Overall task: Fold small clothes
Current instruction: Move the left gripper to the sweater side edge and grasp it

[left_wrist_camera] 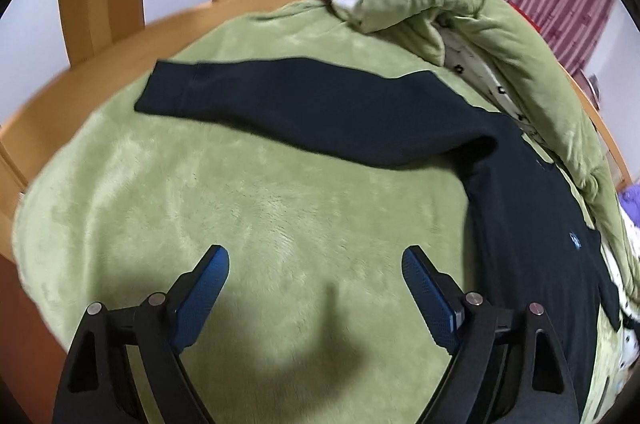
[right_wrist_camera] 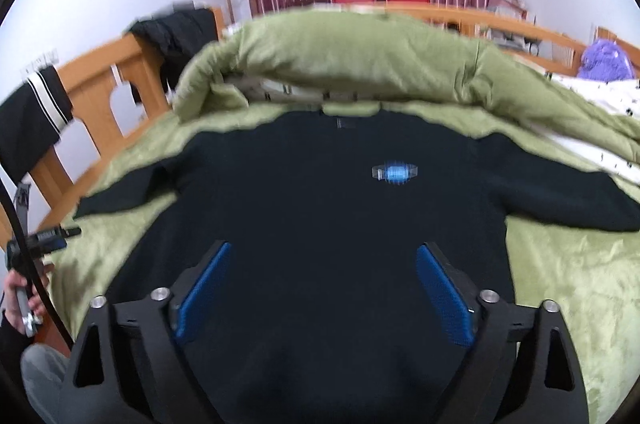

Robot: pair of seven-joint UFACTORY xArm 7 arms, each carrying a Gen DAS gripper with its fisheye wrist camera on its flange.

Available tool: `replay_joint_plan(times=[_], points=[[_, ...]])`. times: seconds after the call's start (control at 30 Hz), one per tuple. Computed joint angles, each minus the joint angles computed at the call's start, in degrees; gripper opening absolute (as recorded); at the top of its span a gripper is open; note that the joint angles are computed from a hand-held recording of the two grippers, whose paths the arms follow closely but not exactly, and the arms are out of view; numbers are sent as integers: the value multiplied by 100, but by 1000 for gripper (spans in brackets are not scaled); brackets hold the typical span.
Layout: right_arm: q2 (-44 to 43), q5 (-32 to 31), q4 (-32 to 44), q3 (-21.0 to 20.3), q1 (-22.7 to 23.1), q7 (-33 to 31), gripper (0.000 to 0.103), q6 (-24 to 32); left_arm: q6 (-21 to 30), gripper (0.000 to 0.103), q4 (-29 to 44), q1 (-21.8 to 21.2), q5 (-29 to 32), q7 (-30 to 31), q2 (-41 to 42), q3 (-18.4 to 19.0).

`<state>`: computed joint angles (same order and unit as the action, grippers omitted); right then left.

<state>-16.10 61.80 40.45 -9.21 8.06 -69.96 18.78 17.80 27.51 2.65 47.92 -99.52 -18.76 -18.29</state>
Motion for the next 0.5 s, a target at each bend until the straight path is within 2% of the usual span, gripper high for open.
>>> replay_joint_plan(times=[0.1,0.13,0.2,0.27,0.4,0.47,0.5], points=[[378,-293,84,87,-125,339,86,-35,-490,84,183,590,1011,-823,458,-142],[477,-432,97,137,-187,485,85,-40,-509,83,248,614,1218,-1019,551,-124],[647,-622,140,202,-286,656,85,-45,-583,82,511,812,1990,-1791,920,-112],[769,-774,197,262,-377,808,85,8,-878,78,845,971,2681,-2351,1374,-13],[833,-777,211,376,-428,833,85,-106,-957,78,1490,654,2985,-2347,2046,348],[871,-813,232,418,-434,877,85,-124,-1147,78,1830,530,3393,-2594,2357,527],[885,-848,240,434,-442,904,85,-114,-1330,78,2056,483,3781,-2937,2568,655]])
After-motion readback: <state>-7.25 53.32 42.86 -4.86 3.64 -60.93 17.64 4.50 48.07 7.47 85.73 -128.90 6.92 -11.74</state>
